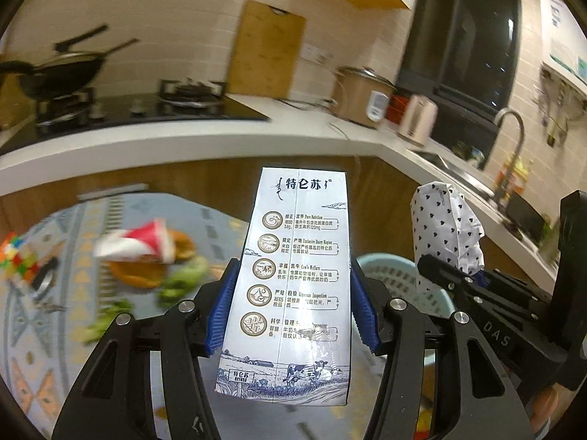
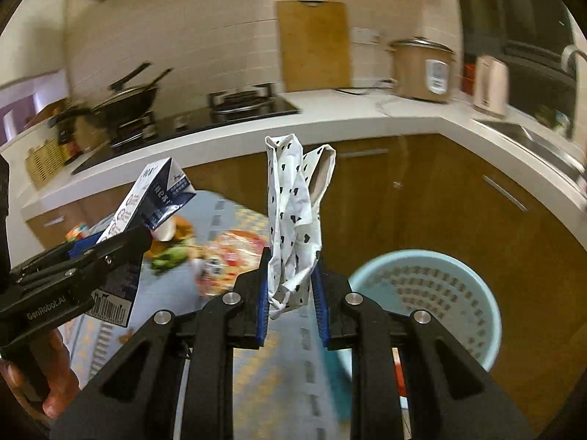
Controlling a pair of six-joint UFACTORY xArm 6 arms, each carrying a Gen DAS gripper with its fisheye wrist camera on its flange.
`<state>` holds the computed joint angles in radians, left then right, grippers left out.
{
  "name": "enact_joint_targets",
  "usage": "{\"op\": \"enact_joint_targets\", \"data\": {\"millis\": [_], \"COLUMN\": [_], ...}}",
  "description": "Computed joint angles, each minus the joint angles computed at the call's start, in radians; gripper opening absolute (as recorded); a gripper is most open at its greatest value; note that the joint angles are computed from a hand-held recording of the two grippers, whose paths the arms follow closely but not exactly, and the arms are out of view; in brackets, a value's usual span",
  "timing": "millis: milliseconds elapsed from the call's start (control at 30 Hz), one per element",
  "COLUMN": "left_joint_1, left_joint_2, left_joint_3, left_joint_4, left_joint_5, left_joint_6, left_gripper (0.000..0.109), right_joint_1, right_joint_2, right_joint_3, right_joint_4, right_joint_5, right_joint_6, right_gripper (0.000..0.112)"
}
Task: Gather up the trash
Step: 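Carry napkin and carton over the basket and open both tools to drop them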
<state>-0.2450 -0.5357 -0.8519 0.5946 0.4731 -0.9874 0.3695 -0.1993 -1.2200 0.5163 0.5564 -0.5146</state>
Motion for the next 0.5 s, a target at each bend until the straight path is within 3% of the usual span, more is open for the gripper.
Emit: {"op": "enact_joint_targets", "data": {"millis": [267,500], "left_joint_1": [-0.082,-0.130], "left_joint_2": [0.237,0.409], "left_joint_3": [-0.143,-0.258], "left_joint_4": [-0.143,-0.342], "left_joint_5": [-0.048,-0.057], "left_joint_6": [0.135,0.296], "left_gripper": [0.054,0.054], "right_joint_1": [-0.153,-0.238], "right_joint_2": [0.028,0.074], "right_joint_3": [0.003,-0.004], "right_joint_4": [-0.001,-0.057], "right_joint_5": [0.042,0.103], "right_joint_6": [0.033,0.097], "right_gripper": [0.018,0.019]}}
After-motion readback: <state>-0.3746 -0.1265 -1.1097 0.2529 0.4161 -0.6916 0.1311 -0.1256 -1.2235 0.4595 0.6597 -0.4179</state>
